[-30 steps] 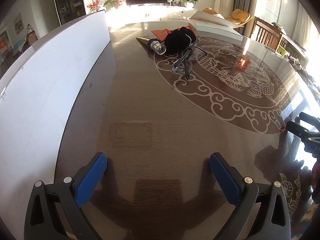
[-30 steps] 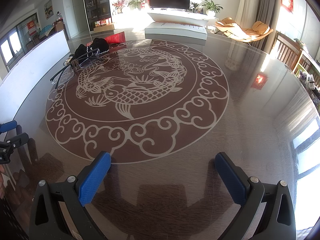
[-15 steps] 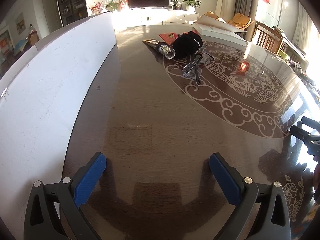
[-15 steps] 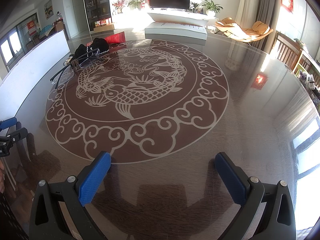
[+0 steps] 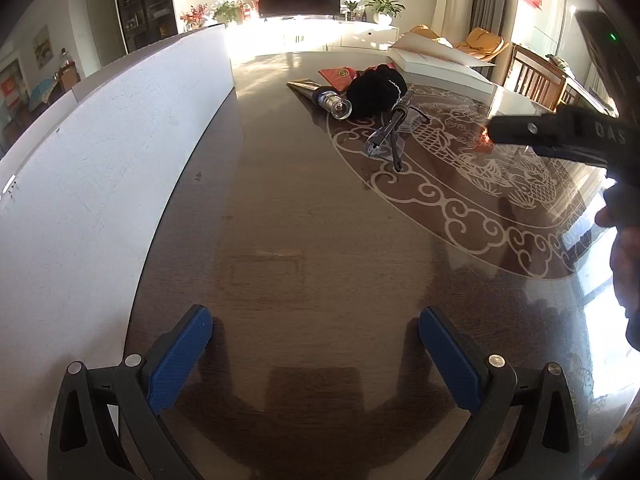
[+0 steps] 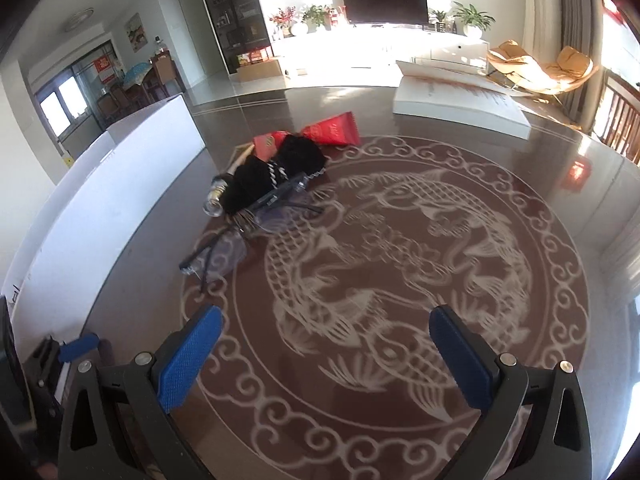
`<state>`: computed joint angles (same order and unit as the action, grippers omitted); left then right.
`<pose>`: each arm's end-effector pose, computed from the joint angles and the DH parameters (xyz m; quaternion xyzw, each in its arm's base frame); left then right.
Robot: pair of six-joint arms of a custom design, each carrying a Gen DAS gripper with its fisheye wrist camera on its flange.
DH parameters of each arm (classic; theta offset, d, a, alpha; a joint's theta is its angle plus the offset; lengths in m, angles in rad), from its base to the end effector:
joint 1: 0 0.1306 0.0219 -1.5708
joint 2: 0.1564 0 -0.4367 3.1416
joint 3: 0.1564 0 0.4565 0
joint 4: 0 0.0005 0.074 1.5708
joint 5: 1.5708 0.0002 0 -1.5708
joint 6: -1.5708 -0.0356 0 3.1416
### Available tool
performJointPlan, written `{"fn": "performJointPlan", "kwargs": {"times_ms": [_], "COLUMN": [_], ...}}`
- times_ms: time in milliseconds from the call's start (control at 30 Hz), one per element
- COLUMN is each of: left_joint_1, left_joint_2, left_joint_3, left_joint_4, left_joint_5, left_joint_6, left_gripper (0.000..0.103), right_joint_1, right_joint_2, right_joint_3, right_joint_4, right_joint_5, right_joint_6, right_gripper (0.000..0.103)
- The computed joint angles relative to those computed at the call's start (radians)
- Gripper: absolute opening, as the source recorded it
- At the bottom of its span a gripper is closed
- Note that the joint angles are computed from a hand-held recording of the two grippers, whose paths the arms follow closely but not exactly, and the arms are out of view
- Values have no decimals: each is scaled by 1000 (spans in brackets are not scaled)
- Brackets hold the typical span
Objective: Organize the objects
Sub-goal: 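Grasp the clear rimless glasses with the right gripper and lift them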
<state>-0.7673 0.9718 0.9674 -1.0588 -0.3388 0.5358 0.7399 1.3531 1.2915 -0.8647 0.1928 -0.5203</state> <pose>0.2551 -0.2303 0.4291 0.0682 0.9526 -0.0203 0.2957 0.3861 0.3425 0.4512 -0.0731 0.9418 0.1120 0.3085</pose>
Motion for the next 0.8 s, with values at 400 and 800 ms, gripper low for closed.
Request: {"fn": "performJointPlan", "kwargs": {"times_ms": [400, 800], "left_joint_1": [2, 0], "left_joint_2": [3, 4], "left_joint_3": [4, 6], "left_joint_4": [0, -1], "left_joint_5": [2, 0], "left_joint_6": [-1, 1], "left_gripper": [103, 103], "right_joint_1": [34, 21], "right_joint_2": [313, 17], "right_joint_3": [330, -14], "right_joint_4": [-208, -86], "right_joint_5": [52, 56], "right_joint_6": [-17, -2], "right_gripper": [54, 19]}}
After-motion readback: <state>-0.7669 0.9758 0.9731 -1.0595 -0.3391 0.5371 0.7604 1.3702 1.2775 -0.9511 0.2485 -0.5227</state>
